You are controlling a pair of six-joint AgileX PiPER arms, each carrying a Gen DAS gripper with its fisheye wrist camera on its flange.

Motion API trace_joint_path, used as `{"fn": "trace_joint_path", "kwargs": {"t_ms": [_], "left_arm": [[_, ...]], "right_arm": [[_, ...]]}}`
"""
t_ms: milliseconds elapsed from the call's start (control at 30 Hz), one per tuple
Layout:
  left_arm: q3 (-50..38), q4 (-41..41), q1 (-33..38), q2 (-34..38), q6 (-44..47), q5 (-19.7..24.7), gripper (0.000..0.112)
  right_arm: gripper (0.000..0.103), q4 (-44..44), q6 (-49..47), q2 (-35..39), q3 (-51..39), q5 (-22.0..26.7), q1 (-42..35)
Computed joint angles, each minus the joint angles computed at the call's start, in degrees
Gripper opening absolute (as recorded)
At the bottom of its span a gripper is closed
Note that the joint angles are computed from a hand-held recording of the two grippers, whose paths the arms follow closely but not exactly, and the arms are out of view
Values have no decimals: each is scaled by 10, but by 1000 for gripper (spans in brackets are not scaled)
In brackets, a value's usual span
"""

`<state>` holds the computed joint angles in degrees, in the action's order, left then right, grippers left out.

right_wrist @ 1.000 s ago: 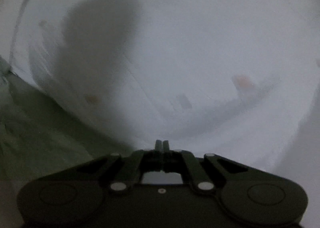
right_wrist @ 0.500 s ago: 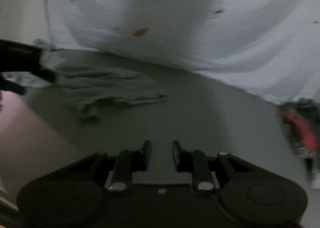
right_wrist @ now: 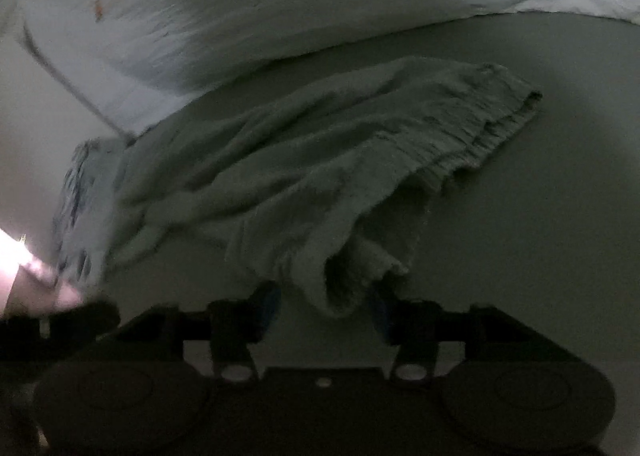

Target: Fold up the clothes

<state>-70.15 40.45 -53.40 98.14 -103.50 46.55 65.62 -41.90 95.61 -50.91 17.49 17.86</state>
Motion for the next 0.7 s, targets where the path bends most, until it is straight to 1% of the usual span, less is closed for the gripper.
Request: {"fn": "trace_joint_path", "kwargs": {"t_ms": [33,67,100,133,167,200,267,300,400,467,500,533,567,600,667,700], "left_arm": [[11,5,6,-3,-6,-10,103],[18,7,12,-4,-11,-20,103],[26,7,20,-4,-17,-31,103],[31,5,26,-4,-20,-40,103],[35,3,32,-4,-19,-47,103],[36,1,39,-3,-14,-53,103],[32,-3,50,-3,4,-59,103],[27,-5,55,-2,16,-59,103],[19,-14,78,-7,57,-80,103],[9,-23,91,-5,88,-97,103],[3,-29,96,-2,105,-105,103],[-4,-34,100,1,121,-112,103],[-13,-40,102,7,135,-116,103],[-26,-50,103,17,154,-118,103],[-58,-75,101,40,190,-122,103],[-73,-86,98,51,205,-122,103]], "right_arm": [[59,-5,20,14,-13,-17,11],[47,-25,50,28,-27,-23,16],[34,-53,86,44,-44,-15,15],[1,-64,99,42,-44,1,6],[2,-89,128,39,-48,15,0],[1,-137,177,25,-47,16,0],[1,-251,260,-38,-17,15,-8],[1,-309,303,-74,0,25,-15],[0,-481,429,-217,57,114,-78],[0,-595,474,-305,91,196,-151],[0,-640,483,-343,103,246,-203],[0,-679,503,-375,116,278,-260],[0,-695,500,-393,120,304,-317],[0,-688,478,-409,117,327,-374],[2,-625,396,-444,107,353,-469],[3,-610,381,-459,100,366,-498]]}}
